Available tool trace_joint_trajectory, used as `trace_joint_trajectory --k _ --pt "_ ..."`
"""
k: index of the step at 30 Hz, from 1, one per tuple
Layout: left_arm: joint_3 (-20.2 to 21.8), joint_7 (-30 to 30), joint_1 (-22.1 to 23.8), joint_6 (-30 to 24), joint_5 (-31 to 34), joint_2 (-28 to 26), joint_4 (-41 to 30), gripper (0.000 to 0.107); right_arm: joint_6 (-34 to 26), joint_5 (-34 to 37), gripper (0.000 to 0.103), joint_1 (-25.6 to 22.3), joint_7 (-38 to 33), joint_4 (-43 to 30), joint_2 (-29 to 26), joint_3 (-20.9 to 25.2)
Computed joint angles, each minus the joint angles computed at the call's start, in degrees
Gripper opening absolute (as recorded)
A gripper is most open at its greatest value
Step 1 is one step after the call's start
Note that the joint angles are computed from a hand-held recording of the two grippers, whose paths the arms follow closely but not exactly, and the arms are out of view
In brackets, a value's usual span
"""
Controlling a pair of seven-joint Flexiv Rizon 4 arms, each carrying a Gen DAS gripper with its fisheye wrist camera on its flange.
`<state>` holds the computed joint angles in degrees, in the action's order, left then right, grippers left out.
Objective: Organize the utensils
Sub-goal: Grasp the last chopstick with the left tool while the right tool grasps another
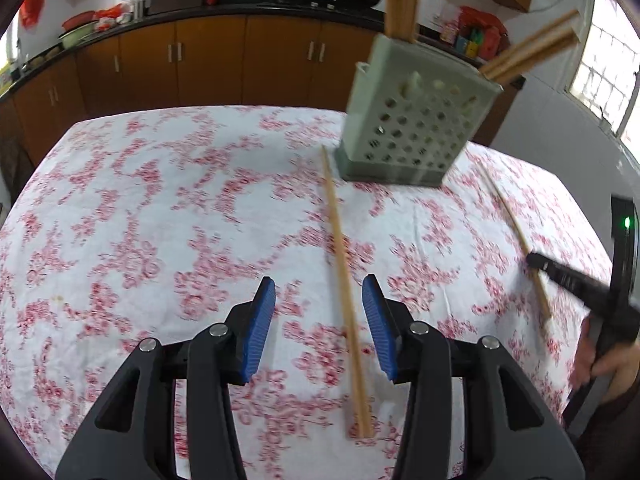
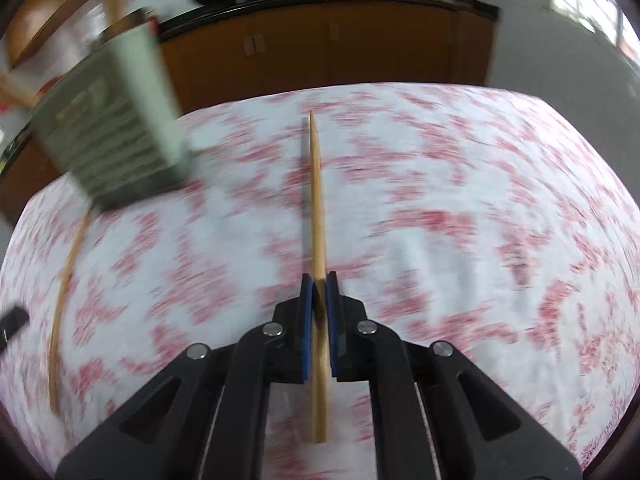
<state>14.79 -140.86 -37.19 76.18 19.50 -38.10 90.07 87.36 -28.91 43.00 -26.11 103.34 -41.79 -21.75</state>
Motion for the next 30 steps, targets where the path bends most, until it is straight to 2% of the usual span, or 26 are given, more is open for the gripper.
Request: trace_joint_trajectory --k 4,8,10,12,14,18,22,25,30 --pt "-0.5 1.1 -0.4 -2.4 0.2 -1.2 -1.9 0.046 1.6 1.3 0.008 -2.2 -0.6 1.1 0.5 1.1" --pt "-0.2 0.9 -1.3 -7.4 1.2 -2.8 -4.9 0.046 3.1 2.3 0.008 0.0 -1.5 2.2 0.1 -1.6" --pt "-0.2 0.3 -1.6 -9.6 2.2 -3.4 -6.2 0.037 3.5 3.2 0.008 -0.1 -2.5 2.1 -0.1 -1.1" --pt "0.8 -1.2 -2.7 -12.1 4.3 -3.8 -7.7 0.021 3.5 3.9 0.008 -0.4 -3.7 1.8 -0.1 -0.2" --pt "0.6 -2.5 -2.3 -13.8 5.7 -3.7 -8.4 0.010 3.3 4.4 0.008 -1.2 -5.2 0.5 -0.4 1.3" --pt "0.3 -6.1 -0.3 -15.6 6.8 -2.9 -8.2 0.009 3.7 4.7 0.008 -2.8 -8.4 -1.2 -1.1 4.1" --pt "0.0 -9.9 2.2 -15.8 8.0 -2.0 -7.2 0.009 2.9 4.9 0.008 -2.6 -10.4 -3.1 -2.0 4.7" --pt "-0.9 -10.2 4.3 -14.5 8.4 -1.9 -6.8 0.009 2.2 4.7 0.008 -2.0 -10.9 -4.5 -2.8 3.9" --pt "-0.4 -10.4 4.7 -13.8 10.1 -2.6 -7.6 0.010 2.2 4.7 0.008 -1.0 -10.4 -6.3 -4.5 2.3"
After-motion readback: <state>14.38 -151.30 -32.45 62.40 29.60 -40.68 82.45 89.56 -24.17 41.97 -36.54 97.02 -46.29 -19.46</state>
